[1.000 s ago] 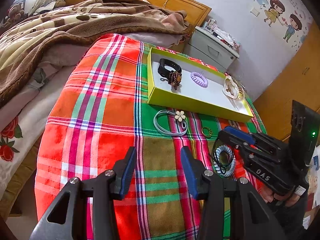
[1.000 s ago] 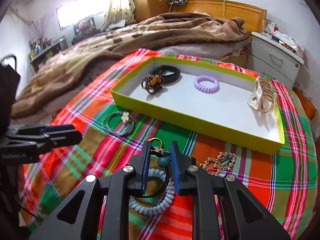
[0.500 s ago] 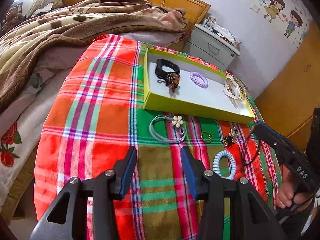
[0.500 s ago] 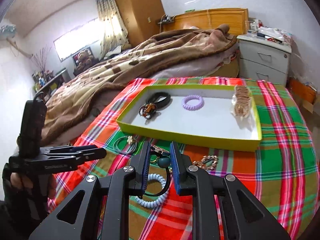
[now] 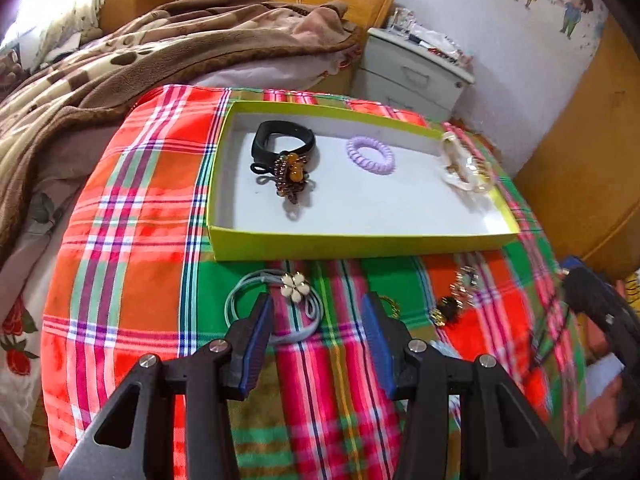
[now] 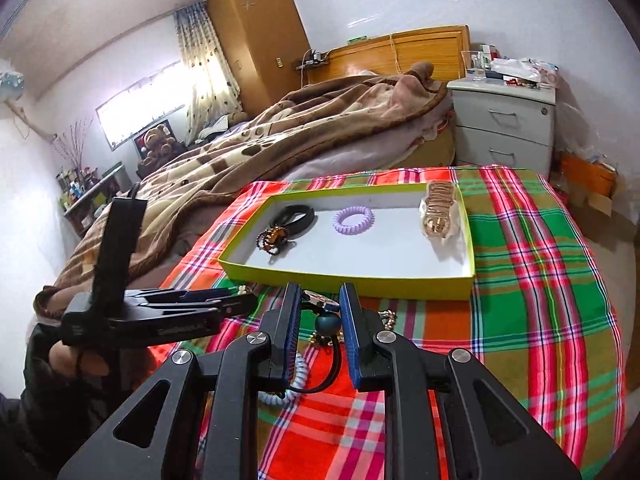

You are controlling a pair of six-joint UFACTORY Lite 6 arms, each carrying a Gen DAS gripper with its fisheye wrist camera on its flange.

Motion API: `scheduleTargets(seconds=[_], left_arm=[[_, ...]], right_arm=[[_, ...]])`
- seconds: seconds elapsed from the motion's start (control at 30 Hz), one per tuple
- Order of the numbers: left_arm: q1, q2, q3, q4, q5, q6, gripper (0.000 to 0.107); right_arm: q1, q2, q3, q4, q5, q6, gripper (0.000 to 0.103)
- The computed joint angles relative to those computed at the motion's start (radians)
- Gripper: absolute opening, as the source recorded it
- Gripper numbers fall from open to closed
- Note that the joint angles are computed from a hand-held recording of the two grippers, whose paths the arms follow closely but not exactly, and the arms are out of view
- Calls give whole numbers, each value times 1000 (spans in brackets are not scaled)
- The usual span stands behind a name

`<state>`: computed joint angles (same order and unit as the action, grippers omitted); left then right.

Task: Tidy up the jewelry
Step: 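Grasp the black bead tie with the right tool while the left grasps the grey flower tie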

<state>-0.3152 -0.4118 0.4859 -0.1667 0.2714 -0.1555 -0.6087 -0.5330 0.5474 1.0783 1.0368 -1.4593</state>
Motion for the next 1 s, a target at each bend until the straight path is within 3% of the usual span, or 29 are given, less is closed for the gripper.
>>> scheduleTargets(seconds=[0.23,0.43,0.57,0.67,1.0], left_arm=[[-75,102,41,414,-22,-463,47],[-97,125,47,613,-25,-691,47],[-134,139,50,848,12,-935,32],[-113,130,43,827,6,-912,21],[-70,89,13,711,-21,-783,18]], right_arm=[[-55,19,4,18,43,-41,21],[-67,39,6,25,53,-56,21],[-88,50,10,28,69,-74,21],[-92,50,10,25,71,-72,21],[-101,42,7,18,71,-67,21]])
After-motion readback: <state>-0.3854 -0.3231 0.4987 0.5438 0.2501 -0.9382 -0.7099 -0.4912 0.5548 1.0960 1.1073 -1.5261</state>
